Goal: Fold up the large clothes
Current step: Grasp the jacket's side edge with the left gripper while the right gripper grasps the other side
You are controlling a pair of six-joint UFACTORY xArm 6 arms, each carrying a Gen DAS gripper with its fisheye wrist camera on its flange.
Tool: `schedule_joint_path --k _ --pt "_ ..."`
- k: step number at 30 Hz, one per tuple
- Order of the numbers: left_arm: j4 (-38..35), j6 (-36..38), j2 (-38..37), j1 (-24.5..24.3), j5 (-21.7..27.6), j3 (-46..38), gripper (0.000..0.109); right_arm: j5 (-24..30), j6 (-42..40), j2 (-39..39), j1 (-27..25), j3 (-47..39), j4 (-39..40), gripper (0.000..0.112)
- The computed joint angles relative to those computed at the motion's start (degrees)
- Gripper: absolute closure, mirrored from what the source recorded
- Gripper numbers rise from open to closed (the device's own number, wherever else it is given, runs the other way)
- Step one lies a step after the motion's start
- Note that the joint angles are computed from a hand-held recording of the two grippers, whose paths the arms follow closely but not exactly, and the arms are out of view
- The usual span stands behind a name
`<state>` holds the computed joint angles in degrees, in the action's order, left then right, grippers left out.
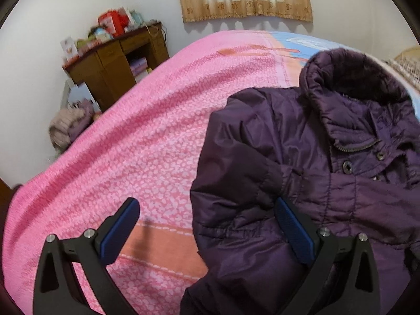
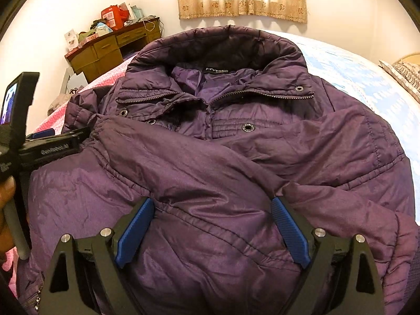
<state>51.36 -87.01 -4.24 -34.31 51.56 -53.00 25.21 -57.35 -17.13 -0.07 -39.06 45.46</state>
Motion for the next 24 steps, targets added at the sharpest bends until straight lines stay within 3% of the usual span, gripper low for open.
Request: schedule_joint_path --k 3,5,7,10,12,15,21,24 --pt "-1.31 0.80 -2.31 -1.32 3.41 -0.31 0.006 10.46 0.93 -1.12 -4.17 -2.99 -2.89 0.021" --pt "1.17 -0.94 -5.69 -2.96 4.38 0.54 0.006 19.93 -0.84 -2.01 -9.13 -6.37 1.10 0.021" --pt "3.87 -0.49 -7.38 -4.35 4.91 -0.07 0.006 24.48 -3.34 -2.08 -12.71 -9.80 5.25 0.021" --pt "6.63 1.76 -6.44 -4.81 3.62 -3.44 0.006 20.97 -3.06 1.22 -12.29 -15.45 3.45 0.021" --pt "5.34 4.71 -3.98 -3.27 -0.30 -6.34 0.006 18.91 -0.66 6.09 -11.29 -20.73 0.34 0.021" --pt "3.96 10.14 2.67 -1.35 -1.97 -13.01 0.006 13.64 4.01 14.65 -9.11 -28.98 -5.43 0.021" --pt "-2.17 22.33 14.39 3.53 -2.59 -24.32 0.006 12.84 13.77 31.85 -6.22 -47.42 -18.67 0.021" --pt "-7.16 26.73 18.28 5.65 -3.59 -28.05 0.006 15.43 14.32 37.86 -5.38 -54.82 -21.66 0.021"
